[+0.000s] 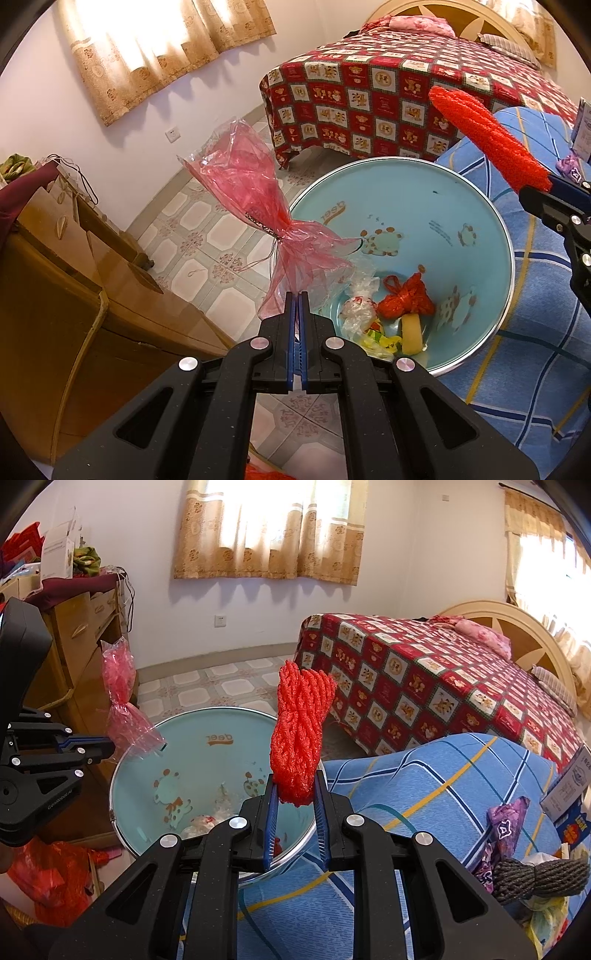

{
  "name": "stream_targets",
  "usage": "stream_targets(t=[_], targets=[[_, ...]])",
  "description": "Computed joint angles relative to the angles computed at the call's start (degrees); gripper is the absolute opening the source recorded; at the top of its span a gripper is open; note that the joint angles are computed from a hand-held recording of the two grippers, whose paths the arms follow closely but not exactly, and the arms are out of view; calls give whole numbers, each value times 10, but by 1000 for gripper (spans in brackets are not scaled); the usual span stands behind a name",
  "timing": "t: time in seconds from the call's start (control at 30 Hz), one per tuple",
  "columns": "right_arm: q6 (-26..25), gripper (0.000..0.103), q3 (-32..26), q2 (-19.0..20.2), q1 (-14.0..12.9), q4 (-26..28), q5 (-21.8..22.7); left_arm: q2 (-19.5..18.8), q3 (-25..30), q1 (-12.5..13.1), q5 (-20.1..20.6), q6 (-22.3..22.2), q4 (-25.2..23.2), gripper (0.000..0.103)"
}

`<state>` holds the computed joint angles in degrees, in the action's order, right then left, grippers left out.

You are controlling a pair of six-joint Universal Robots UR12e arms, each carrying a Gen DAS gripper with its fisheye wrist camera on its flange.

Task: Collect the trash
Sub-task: 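Open both grippers to drop the net and bag into the bin, then move both open grippers back toward the trash pile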

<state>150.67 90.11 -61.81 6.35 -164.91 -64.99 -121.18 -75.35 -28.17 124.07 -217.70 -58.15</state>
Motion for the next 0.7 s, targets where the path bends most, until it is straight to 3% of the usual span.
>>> stream_targets(t=[0.27, 0.3, 0.33, 0.4, 0.57, 0.63, 0.7], targets=[[-7, 21, 0, 1, 1, 11, 9, 1, -8, -2, -13, 23, 49, 6], [-7, 25, 0, 1, 1, 12, 13, 0, -7, -2, -16, 24, 55, 10], [-4, 37, 2, 1, 1, 5, 13, 0, -8, -1, -20, 22, 58, 27], [0, 51, 2, 2, -1, 6, 16, -1, -8, 0, -19, 19, 57, 42], [12, 54, 8, -2, -7, 3, 8, -1, -10, 4, -35, 9, 45, 50], [18, 55, 13, -7, -12, 1, 5, -3, -9, 2, -36, 8, 44, 67], [24, 56, 24, -15, -20, -5, 2, -6, -7, -1, -35, 12, 44, 70]])
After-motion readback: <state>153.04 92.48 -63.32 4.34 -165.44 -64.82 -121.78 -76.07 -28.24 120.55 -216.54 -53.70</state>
